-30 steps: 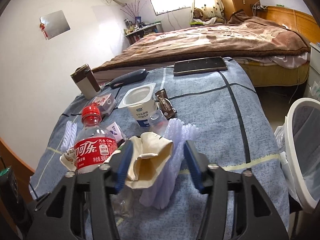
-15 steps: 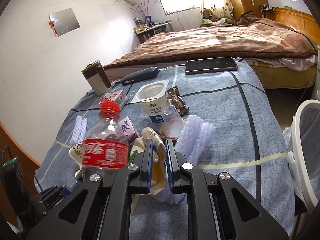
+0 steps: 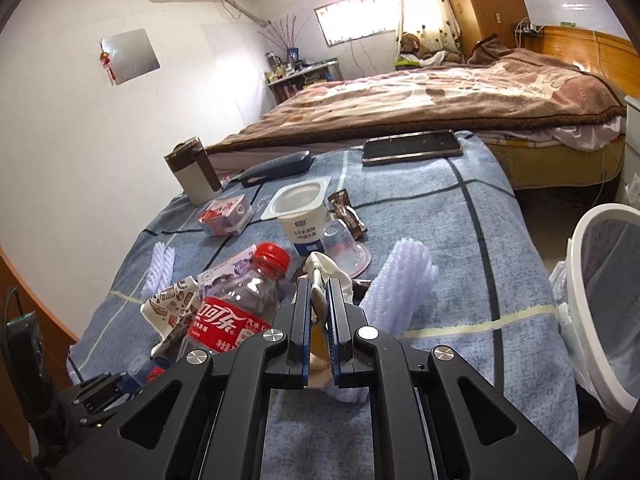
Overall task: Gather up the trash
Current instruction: 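Close left gripper on the clear cup while right gripper grasps the beige paper, then carry the cup in left gripper and paper in right gripper over the wastebasket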
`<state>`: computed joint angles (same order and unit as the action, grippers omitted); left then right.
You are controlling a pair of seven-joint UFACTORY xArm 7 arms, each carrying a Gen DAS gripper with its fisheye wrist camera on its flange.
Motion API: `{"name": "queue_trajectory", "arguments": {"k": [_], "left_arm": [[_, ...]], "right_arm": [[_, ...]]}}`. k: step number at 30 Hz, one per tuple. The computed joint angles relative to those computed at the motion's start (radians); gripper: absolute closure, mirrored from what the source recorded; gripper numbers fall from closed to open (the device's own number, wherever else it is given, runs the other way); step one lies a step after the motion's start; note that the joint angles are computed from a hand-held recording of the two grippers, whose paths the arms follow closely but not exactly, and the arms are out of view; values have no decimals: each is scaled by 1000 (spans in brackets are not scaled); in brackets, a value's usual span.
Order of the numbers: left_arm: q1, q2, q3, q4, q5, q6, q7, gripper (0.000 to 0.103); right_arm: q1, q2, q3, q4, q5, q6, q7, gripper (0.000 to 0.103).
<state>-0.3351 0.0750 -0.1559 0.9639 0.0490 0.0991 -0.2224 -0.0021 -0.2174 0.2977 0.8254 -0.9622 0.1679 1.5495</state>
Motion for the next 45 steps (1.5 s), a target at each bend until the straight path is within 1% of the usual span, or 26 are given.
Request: {"name": "queue_trajectory", "arguments": {"k": [2,3,9,11,12,15,18,21,23,26,28,30,32,35,39,40,43,45], "left_arm": [[1,-10,0,-3,-2,-2,4,73],[-3,-15,7,-6,19,-6,-16,73],[-2,-35,10,-10,61,-13,-48,73],[2,-44,9,-16,62,-16,-53,73],[5,-49,9,-18,60,-17,-53,73],[12,-68,9,-25,70,-21,-64,73],[15,-89,2,-25,72,-29,-61,73],[13,-98,-8,-7,75,-27,-48,73],[0,-90,-15,16,31,-18,2,73],[-18,-72,-29,54,0,-6,51,73],[-32,-59,-40,77,-54,-1,108,73],[-44,-41,-54,103,-102,6,157,73],[-59,-25,-68,126,-133,10,189,73],[-81,0,-83,162,-149,18,214,73],[-107,54,-114,237,-170,34,266,73],[-119,67,-117,252,-164,36,265,73],[-125,118,-163,319,-212,57,331,73],[-143,151,-176,363,-221,72,348,73]], "right_arm": [[-12,-11,6,-4,-25,-8,26,94],[-15,-13,7,-5,-29,-12,30,94],[-47,-27,29,-1,-76,-23,86,94],[-58,-38,29,-8,-95,-46,110,94],[-67,-41,34,-10,-104,-56,120,94],[-116,-66,68,-13,-175,-83,196,94],[-150,-89,83,-19,-198,-122,227,94],[-176,-128,99,-36,-168,-129,204,94],[-179,-159,98,-58,-123,-123,167,94],[-188,-205,97,-92,-66,-116,119,94],[-174,-246,71,-128,-17,-107,76,94],[-171,-273,60,-150,22,-88,38,94],[-151,-303,31,-177,70,-70,-12,94],[-141,-358,6,-223,123,-50,-68,94],[-130,-432,-27,-280,195,-1,-141,94],[-128,-450,-35,-293,214,9,-157,94],[-135,-520,-54,-337,263,55,-200,94],[-137,-556,-63,-356,295,87,-234,94]]}}
